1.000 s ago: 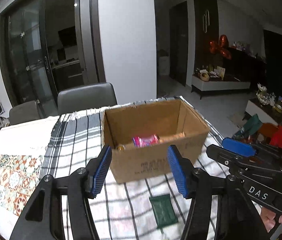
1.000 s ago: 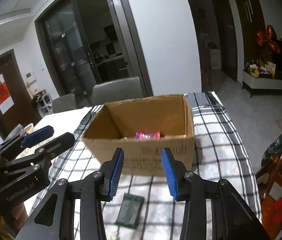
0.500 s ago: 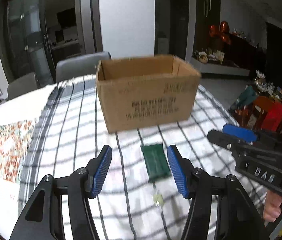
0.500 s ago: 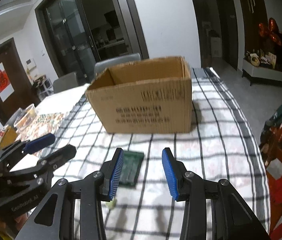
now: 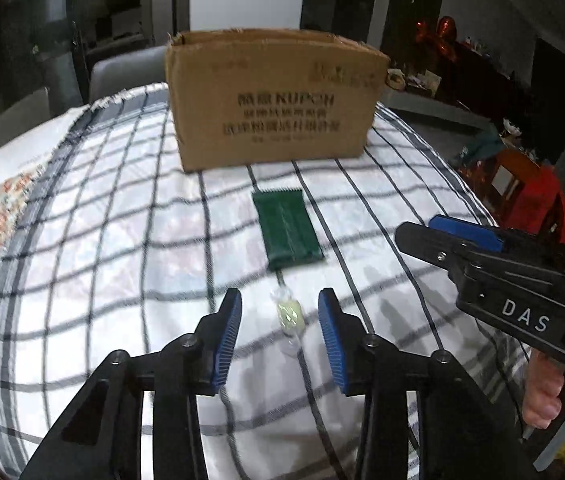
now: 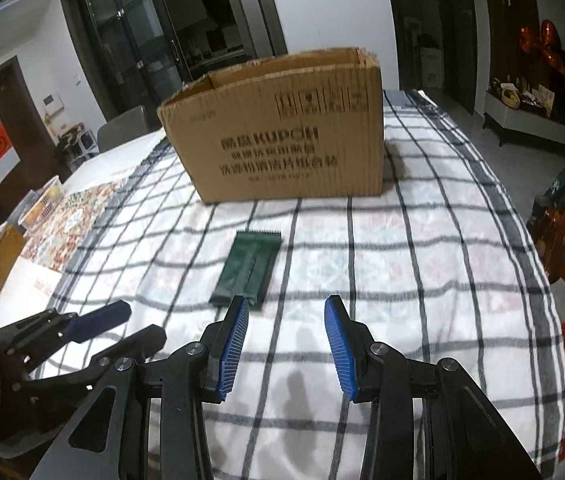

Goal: Organize snacks
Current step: 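Withdraw both tools toward the green packet and last candy, then grasp the clear-green candy with the left tool while the right tool grasps the green packet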

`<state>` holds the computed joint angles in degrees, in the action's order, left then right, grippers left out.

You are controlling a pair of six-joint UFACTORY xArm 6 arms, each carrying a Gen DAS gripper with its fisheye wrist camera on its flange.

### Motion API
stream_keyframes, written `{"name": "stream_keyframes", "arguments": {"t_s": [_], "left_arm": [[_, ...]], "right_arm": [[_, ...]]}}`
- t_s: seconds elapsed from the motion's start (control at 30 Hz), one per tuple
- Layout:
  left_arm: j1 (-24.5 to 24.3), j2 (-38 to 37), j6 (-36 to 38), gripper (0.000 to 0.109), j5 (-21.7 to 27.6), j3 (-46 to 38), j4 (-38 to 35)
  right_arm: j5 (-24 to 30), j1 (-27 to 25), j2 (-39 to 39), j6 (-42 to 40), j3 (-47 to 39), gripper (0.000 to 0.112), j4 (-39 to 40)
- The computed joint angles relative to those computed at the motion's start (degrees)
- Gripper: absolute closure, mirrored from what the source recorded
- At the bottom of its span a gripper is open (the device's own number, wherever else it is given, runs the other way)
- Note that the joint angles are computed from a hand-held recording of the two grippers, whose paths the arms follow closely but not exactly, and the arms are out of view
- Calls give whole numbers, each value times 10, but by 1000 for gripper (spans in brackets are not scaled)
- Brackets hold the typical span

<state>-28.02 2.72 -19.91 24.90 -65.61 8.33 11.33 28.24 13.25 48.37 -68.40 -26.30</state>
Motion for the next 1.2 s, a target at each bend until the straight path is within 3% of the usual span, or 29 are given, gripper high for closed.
{"name": "stream_keyframes", "arguments": {"t_s": [0.2,0.5,0.77,0.87,1.2], "left_arm": [[-3,17,37,81,-10,2,-51],[-5,50,45,82,7,-16,-69],[-5,74,24,82,17,-40,-42],[-6,80,4,87,18,-46,-16],[8,55,-2,88,-4,-26,-26]], "right_arm": [[1,4,4,-8,10,71,23],[0,6,10,-33,13,71,58],[1,6,12,-43,13,71,71],[4,7,14,-44,10,71,72],[-4,16,36,-91,-20,71,113]]}}
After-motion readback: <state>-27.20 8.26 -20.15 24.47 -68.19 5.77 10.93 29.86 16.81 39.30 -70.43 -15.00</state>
